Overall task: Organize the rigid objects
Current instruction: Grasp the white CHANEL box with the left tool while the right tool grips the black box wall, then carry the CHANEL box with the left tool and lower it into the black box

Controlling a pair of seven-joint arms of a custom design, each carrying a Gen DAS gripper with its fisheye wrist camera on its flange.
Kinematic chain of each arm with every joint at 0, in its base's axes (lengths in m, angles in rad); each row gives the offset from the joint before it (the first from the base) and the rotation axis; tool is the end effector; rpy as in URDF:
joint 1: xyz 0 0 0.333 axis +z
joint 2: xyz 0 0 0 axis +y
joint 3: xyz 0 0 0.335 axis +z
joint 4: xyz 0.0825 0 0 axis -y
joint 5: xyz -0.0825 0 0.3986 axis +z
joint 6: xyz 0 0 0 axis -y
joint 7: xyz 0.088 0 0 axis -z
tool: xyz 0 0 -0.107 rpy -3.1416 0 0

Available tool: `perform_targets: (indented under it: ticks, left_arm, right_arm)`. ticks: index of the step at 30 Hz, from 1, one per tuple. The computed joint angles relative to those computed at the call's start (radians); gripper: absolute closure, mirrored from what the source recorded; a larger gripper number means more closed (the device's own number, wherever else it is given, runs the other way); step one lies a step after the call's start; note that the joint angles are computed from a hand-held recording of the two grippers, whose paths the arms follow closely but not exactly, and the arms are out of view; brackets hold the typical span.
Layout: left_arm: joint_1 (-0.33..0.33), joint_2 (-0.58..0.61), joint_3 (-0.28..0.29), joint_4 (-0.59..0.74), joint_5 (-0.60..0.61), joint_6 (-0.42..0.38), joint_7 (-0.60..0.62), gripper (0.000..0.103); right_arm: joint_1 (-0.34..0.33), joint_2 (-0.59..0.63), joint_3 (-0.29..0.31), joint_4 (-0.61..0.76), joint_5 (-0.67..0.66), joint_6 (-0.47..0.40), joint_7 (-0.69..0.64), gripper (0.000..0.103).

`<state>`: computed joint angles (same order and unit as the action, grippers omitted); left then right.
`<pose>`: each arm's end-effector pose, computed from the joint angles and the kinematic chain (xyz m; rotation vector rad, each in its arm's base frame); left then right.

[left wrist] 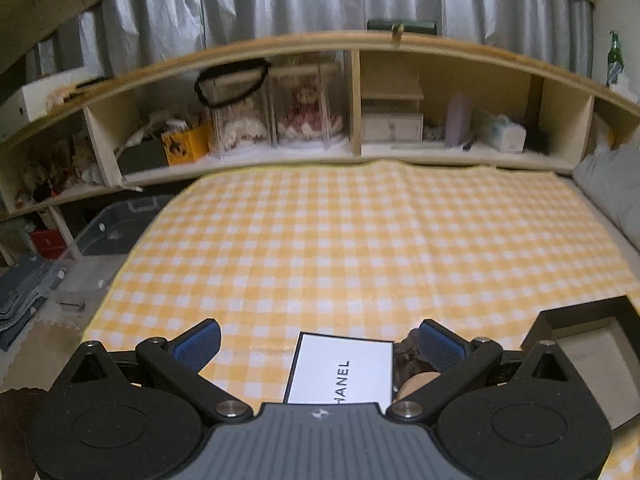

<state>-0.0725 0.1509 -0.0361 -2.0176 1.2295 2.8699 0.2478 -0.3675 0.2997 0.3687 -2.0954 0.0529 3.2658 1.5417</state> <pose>0.6138 -0.1192 0.4402 -1.7411 1.5427 -0.6672 0.6459 -0.0217 0.4018 -1.5848 1.7364 -0.7044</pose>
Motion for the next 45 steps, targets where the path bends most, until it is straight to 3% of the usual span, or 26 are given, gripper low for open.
perform_targets:
  ticks: [2, 5, 9, 15, 23, 26, 32, 37, 45]
  left_arm:
    - [0.015, 0.033, -0.003, 0.018, -0.079, 0.007, 0.082, 0.000]
    - [0.030, 0.070, -0.003, 0.023, -0.210, 0.034, 0.216, 0.000]
    - [0.083, 0.108, -0.056, 0.012, -0.469, 0.083, 0.494, 0.000]
    - [0.051, 0.161, -0.042, 0.040, -0.574, 0.070, 0.665, 0.000]
    - [-0.013, 0.224, 0.019, 0.097, -0.683, 0.032, 0.809, 0.000]
    - [0.000, 0.235, 0.004, 0.102, -0.770, 0.033, 0.874, 0.000]
    - [0.001, 0.260, -0.014, 0.124, -0.883, 0.008, 0.991, 0.001]
    - [-0.038, 0.272, 0.024, 0.146, -0.896, -0.015, 0.976, 0.006]
    - [-0.042, 0.262, 0.024, 0.165, -0.939, -0.101, 0.926, 0.008]
  right_arm:
    - [-0.062, 0.023, 0.067, 0.027, 0.017, -0.077, -0.048, 0.023]
    - [0.040, 0.031, -0.041, 0.059, -0.005, -0.168, -0.027, 0.035]
    - [0.101, 0.050, -0.104, 0.095, 0.011, -0.242, -0.058, 0.046]
    - [0.168, 0.079, -0.180, 0.156, 0.064, -0.378, -0.100, 0.072]
    - [0.320, 0.098, -0.342, 0.194, 0.058, -0.447, -0.099, 0.085]
    - [0.351, 0.109, -0.378, 0.216, 0.049, -0.468, -0.081, 0.094]
    - [0.372, 0.147, -0.401, 0.262, 0.022, -0.476, -0.076, 0.097]
    - [0.383, 0.166, -0.409, 0.286, 0.011, -0.475, -0.056, 0.097]
    - [0.374, 0.173, -0.397, 0.308, 0.012, -0.514, -0.068, 0.099]
